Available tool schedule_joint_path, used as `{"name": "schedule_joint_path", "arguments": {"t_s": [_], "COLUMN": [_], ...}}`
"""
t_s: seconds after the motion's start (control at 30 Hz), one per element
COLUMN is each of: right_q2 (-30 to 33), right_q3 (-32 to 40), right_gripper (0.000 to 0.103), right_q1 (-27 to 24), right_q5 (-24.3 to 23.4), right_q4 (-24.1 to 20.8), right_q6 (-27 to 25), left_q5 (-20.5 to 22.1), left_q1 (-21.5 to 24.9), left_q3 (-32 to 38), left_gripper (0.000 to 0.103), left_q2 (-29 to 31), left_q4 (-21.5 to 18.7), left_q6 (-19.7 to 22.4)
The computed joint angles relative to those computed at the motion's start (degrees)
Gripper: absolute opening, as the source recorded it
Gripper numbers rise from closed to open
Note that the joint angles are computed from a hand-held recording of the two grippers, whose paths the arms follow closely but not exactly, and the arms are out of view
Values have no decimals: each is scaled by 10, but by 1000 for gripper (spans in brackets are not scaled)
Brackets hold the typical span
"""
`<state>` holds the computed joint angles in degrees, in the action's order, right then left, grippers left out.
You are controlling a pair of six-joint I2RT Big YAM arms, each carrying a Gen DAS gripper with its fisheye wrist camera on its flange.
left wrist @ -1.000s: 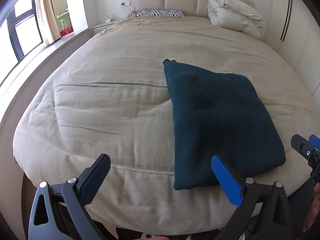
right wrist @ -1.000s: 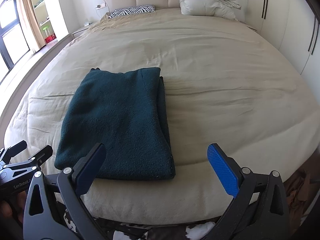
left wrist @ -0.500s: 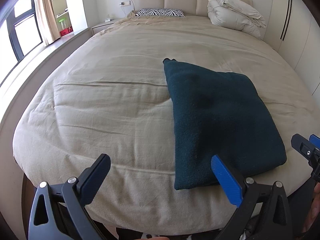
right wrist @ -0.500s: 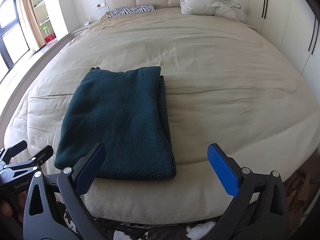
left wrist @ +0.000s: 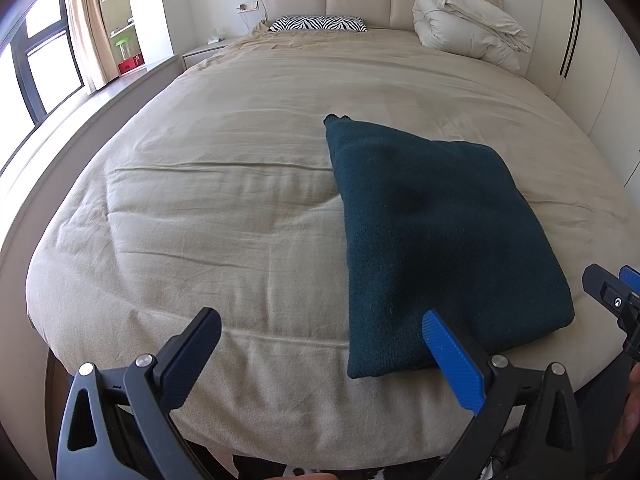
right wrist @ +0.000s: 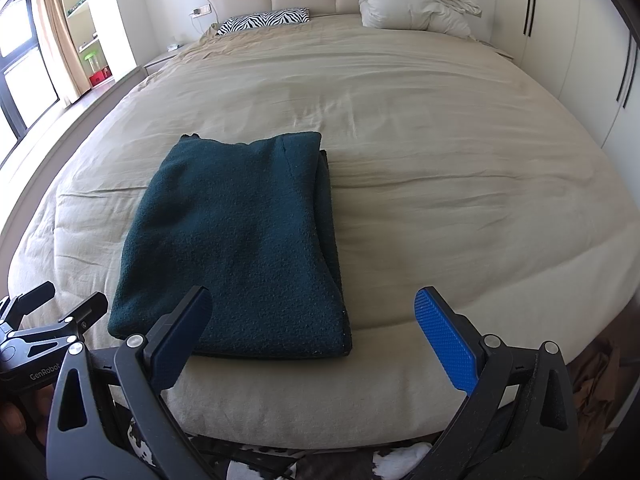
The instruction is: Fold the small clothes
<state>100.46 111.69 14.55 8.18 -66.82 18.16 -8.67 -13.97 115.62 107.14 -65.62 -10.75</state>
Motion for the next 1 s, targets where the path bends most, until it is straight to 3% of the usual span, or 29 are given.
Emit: {"name": "schedule_joint_path", "arguments": {"t_s": [1.0], "right_q2": [-5], "right_q3": [-8], "right_gripper": [103], "right_q1": [2], "right_q5": [-2], "right_q4": [-1], "right_q6": [4], "left_q5": [3], "left_q1": [2], "left_q3": [-2], "left_gripper": [103], "left_q2": [0], "left_q4": [0], "left_q6": [3]}}
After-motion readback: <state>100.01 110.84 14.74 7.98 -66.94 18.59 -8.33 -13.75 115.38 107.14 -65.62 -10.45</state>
